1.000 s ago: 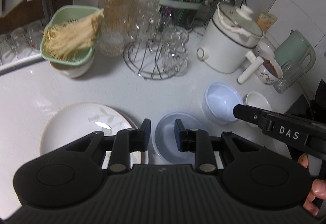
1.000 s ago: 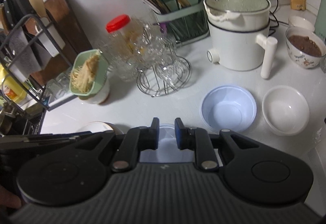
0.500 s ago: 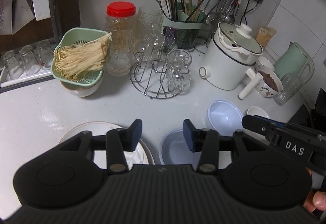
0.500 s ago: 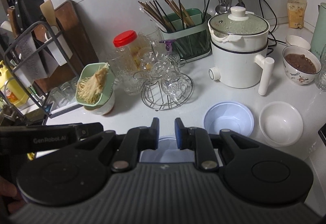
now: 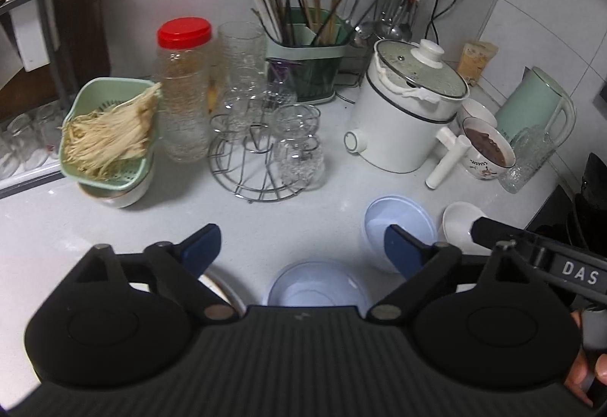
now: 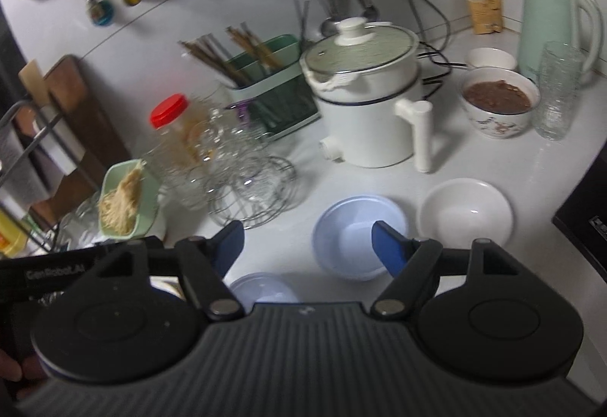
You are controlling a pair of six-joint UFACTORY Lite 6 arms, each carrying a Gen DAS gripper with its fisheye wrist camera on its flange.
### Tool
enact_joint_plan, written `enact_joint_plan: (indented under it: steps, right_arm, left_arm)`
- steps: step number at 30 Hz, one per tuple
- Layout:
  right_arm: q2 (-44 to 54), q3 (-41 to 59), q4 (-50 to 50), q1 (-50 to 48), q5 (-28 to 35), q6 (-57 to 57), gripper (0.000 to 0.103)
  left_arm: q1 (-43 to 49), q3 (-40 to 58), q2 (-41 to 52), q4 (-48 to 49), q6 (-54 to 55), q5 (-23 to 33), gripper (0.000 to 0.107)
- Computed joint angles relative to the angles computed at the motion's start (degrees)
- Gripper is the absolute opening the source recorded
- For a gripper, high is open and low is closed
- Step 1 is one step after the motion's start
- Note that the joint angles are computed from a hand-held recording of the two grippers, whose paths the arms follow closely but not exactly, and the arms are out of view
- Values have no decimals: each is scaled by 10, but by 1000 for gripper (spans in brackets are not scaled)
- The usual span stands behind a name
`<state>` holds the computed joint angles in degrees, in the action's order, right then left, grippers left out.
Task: Organize plates and bowls
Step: 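Close both grippers on the rim of the nested blue bowls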
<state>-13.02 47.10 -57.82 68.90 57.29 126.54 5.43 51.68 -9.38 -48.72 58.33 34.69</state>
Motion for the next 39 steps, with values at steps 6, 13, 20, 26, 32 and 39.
enact_joint_plan:
  steps: [6, 13, 20, 26, 32, 39]
  right_arm:
    - [-50, -56, 18, -19, -1, 15, 76]
    - [-81, -107, 16, -61, -52, 22, 75]
    - [-67, -142, 32, -125, -160, 14, 60]
    - [-21, -155, -3, -180, -222, 62, 49]
    - [46, -146, -75, -220, -257, 121, 45]
    - [101, -136, -130, -281, -316, 138, 39]
  left_arm:
    - [-70, 14, 36, 22, -39, -49, 97]
    - [-120, 62, 115, 31, -75, -77, 97]
    - [-157, 110, 195, 15, -73, -97, 93]
    - [-171, 193, 311, 27, -125, -57, 71]
    - [-179, 254, 407, -12, -82, -58, 51]
    - [-196, 305, 472, -34, -56, -68, 34]
